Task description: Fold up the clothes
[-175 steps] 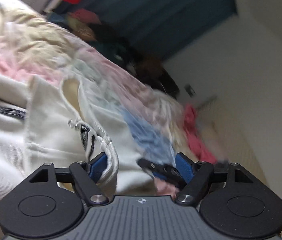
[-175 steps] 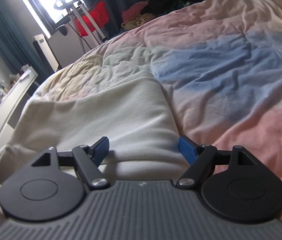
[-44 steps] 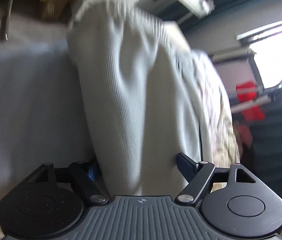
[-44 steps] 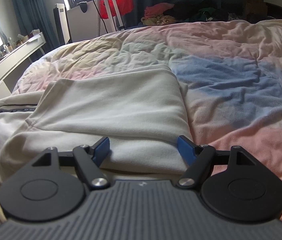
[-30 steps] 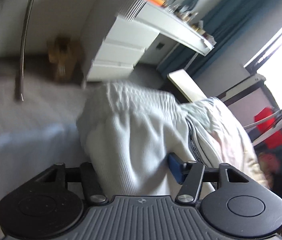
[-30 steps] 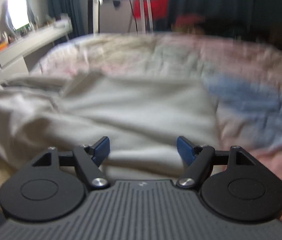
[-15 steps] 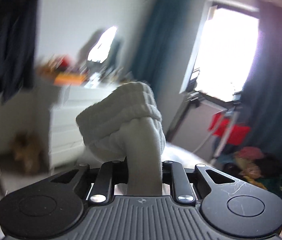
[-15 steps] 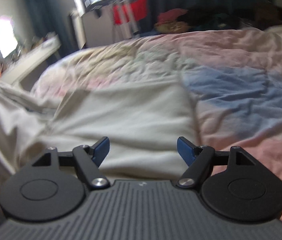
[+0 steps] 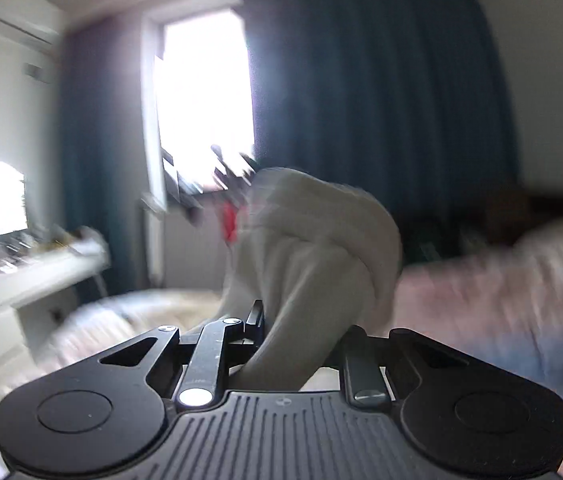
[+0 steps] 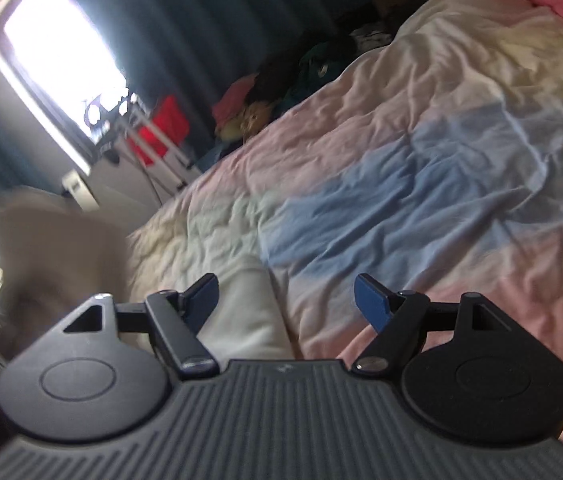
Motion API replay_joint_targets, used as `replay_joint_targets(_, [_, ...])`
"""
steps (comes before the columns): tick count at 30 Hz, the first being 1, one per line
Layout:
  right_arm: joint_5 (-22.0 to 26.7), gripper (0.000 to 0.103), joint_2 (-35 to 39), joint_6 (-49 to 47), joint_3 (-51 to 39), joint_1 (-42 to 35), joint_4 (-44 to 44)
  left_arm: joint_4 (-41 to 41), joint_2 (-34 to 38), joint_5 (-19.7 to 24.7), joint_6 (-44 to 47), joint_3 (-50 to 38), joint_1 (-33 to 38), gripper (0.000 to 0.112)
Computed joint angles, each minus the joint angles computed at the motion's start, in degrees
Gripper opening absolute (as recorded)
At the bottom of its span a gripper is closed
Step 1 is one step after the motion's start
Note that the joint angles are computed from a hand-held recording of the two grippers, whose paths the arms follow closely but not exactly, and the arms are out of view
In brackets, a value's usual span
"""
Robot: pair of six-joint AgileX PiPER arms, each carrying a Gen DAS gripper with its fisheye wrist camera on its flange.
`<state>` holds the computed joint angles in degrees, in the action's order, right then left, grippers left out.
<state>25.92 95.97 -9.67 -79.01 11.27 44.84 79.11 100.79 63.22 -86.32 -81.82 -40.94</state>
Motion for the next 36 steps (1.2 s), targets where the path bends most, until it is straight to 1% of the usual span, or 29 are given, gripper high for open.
replay_joint_targets(1, [0.75,0.079,-0.23,-3.62,0.42,-1.0,3.61,-2.28,1.95,-2.06,0.76,-0.12,0.32,0.019])
replay_joint_targets(4, [5.83,0.079,0.48,-14.92,0.36,-3.27,13.46,-5.4,4.69,-6.39,-0.27,1.78,1.19,0.02])
replay_joint_targets(6, [8.82,0.079,1.6,-18.24,-0.07,-4.06,16.97,-3.75,2.47,-7.99,-2.01,5.85,1.42,0.024])
replay_joint_targets(7, [10.36,0.079,2.44,-18.85,-0.55,-4.36,18.2,-5.25,0.48,-10.33,0.2,7.48,2.71,0.03])
replay_joint_targets(8, [12.37,0.079,3.6,-18.79,-1.46,-4.72,19.23,-8.19,-1.66,-13.04,4.33,8.59,4.6,0.036])
replay_joint_targets(9, [14.61,0.079,4.94,-18.68,-2.5,-5.09,20.49,-11.71,-4.3,-14.85,8.64,10.11,5.56,0.047])
replay_joint_targets(11, [19.4,0.079,7.94,-18.36,-4.36,-5.81,24.15,-18.48,-11.21,-16.99,15.82,14.8,6.13,0.072])
replay_joint_targets(12, [21.3,0.079,9.19,-17.97,-4.99,-6.03,25.69,-21.99,-14.35,-18.55,19.07,16.74,7.64,0.095])
replay_joint_targets(13, [22.36,0.078,9.89,-17.37,-5.18,-6.02,26.6,-26.02,-17.44,-19.95,22.94,18.45,9.34,0.099])
replay_joint_targets(14, [22.85,0.078,10.18,-17.01,-5.09,-5.79,27.05,-29.54,-21.51,-20.63,25.66,21.5,10.23,0.099])
replay_joint_targets(15, [22.85,0.078,10.18,-16.97,-4.84,-5.41,27.27,-31.65,-26.17,-20.14,26.25,25.27,9.89,0.099])
replay_joint_targets(17, [22.25,0.078,9.57,-17.24,-3.72,-4.62,27.66,-34.83,-31.83,-19.8,28.21,28.07,10.97,0.099])
replay_joint_targets(19, [21.4,0.078,9.13,-18.02,-2.48,-3.81,28.79,-34.96,-36.93,-18.97,27.03,30.44,10.96,0.099])
replay_joint_targets(23, [20.59,0.078,10.02,-22.34,-0.12,-2.52,35.39,-33.64,-43.75,-16.16,21.64,32.88,11.5,0.099])
replay_joint_targets(25, [19.28,0.078,11.41,-22.45,-0.42,-1.24,36.99,-33.62,-45.83,-16.41,19.47,33.63,12.84,0.099])
replay_joint_targets(26, [18.28,0.078,12.14,-22.2,-0.85,-0.45,37.19,-33.21,-46.82,-16.41,18.56,34.06,13.3,0.099])
replay_joint_targets(29, [12.7,0.077,14.09,-20.13,-3.44,2.82,33.59,-32.09,-49.24,-16.32,16.68,35.1,14.92,0.099])
replay_joint_targets(30, [10.88,0.074,14.65,-20.22,-4.25,3.66,32.66,-32.21,-49.82,-16.67,16.83,35.4,15.93,0.099])
replay_joint_targets(31, [9.07,0.074,15.24,-20.24,-5.07,4.5,31.65,-33.57,-50.32,-18.02,18.27,35.72,18.01,0.099])
replay_joint_targets(33, [5.7,0.068,15.72,-20.13,-6.09,5.93,29.19,-38.03,-50.63,-21.54,22.66,36.19,23.39,0.099])
replay_joint_targets(34, [4.08,0.066,15.8,-19.94,-6.45,6.59,27.75,-40.59,-50.54,-23.17,25.02,36.32,26.03,0.099])
replay_joint_targets(36, [0.67,0.055,14.98,-19.1,-6.55,8.32,22.68,-46.55,-50.02,-26.17,30.15,36.38,31.07,0.098])
